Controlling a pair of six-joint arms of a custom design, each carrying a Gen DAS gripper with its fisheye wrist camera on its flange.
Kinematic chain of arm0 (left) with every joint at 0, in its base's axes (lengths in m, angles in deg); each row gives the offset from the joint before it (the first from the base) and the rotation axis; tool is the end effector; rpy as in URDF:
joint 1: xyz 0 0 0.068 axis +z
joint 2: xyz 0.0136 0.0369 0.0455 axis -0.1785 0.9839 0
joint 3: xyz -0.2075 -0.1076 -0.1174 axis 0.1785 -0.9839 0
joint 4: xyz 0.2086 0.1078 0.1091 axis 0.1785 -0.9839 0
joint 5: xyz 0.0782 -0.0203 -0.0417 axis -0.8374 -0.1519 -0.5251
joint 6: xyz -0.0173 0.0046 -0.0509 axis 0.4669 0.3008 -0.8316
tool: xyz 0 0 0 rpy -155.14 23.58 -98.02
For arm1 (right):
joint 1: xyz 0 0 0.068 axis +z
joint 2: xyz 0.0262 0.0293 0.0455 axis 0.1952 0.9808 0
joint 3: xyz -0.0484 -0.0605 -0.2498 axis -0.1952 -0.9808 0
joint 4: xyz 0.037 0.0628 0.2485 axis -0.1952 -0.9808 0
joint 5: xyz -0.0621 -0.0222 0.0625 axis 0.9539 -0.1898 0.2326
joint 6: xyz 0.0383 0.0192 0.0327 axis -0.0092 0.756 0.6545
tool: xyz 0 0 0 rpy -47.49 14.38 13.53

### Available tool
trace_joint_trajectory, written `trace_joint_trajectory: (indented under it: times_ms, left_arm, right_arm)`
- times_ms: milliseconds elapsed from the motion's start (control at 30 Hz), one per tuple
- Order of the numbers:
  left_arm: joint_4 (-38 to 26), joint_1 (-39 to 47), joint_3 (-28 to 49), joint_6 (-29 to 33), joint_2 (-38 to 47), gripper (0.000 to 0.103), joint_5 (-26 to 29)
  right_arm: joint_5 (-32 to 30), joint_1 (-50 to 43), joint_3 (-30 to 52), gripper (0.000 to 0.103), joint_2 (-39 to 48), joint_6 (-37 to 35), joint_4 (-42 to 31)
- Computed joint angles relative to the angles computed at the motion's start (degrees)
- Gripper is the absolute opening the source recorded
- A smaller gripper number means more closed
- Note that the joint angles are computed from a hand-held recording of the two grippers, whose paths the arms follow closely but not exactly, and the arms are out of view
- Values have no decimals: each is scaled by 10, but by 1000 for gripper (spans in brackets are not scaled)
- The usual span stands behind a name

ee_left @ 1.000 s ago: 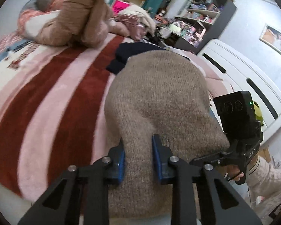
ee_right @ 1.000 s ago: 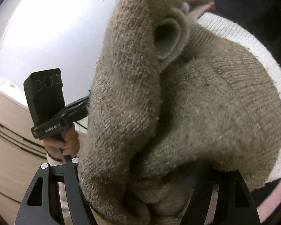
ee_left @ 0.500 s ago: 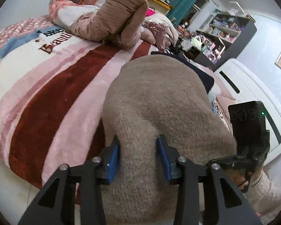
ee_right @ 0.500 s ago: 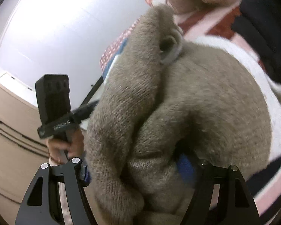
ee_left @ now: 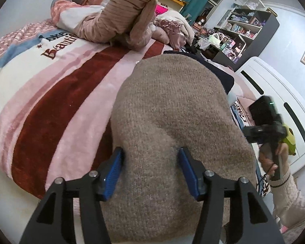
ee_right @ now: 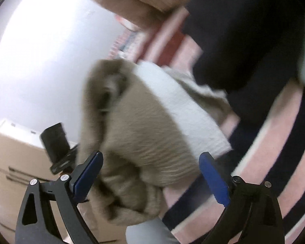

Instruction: Fold small clothes

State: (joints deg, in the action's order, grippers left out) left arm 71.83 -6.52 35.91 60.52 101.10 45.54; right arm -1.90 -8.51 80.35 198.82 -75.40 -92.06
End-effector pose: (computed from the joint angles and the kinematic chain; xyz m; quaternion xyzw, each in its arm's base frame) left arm 0.2062 -0.0060 0.1158 0.0450 0.9088 -0.2667 0.3176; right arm 0.3035 -0.0803 0.1061 -0.0830 0.8960 0.4281 0.0835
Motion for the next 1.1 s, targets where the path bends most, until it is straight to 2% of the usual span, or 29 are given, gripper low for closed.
trace_joint_trajectory:
  times_ms: [33, 100, 267, 300, 367, 500, 633, 700, 767, 900, 967, 1100]
  left_arm:
    - [1, 1, 0, 0, 2, 52, 1]
    - [4, 4, -2, 2, 3, 53, 3]
    - [13, 12, 0, 6, 20, 54, 17]
    - [18, 12, 2, 7, 27, 55, 18]
    - [27, 11, 0, 3, 31, 55, 15]
    - [44, 6, -5, 6, 40, 55, -1]
    - [50, 30, -3, 9, 60, 55, 21]
    - [50, 33, -5, 8, 61, 55, 26]
    - [40, 18, -11, 5, 40, 55, 10]
    - [-9, -26, -20, -23, -47, 54, -50]
    - [-47, -59, -27, -54, -121, 54, -100]
    - [-154, -213, -24, -127, -292, 54, -284]
  right_arm:
    - [-6, 11, 4, 96, 18, 19, 3]
    - [-8, 20, 15, 96, 51, 12, -8]
    - [-32, 48, -22, 94, 44, 31, 25]
    - [-34, 67, -42, 91, 27, 78, 78]
    - [-35, 94, -65, 66, 6, 148, 161]
    - [-9, 147, -86, 58, -47, 237, 282]
    - [23, 187, -90, 58, -85, 234, 334]
    - [36, 188, -60, 61, -55, 231, 302]
    - [30, 158, -40, 65, -38, 198, 245]
    - [39, 119, -73, 67, -79, 157, 215]
    - [25, 87, -93, 66, -117, 120, 182]
    - [14, -19, -145, 66, -219, -28, 88]
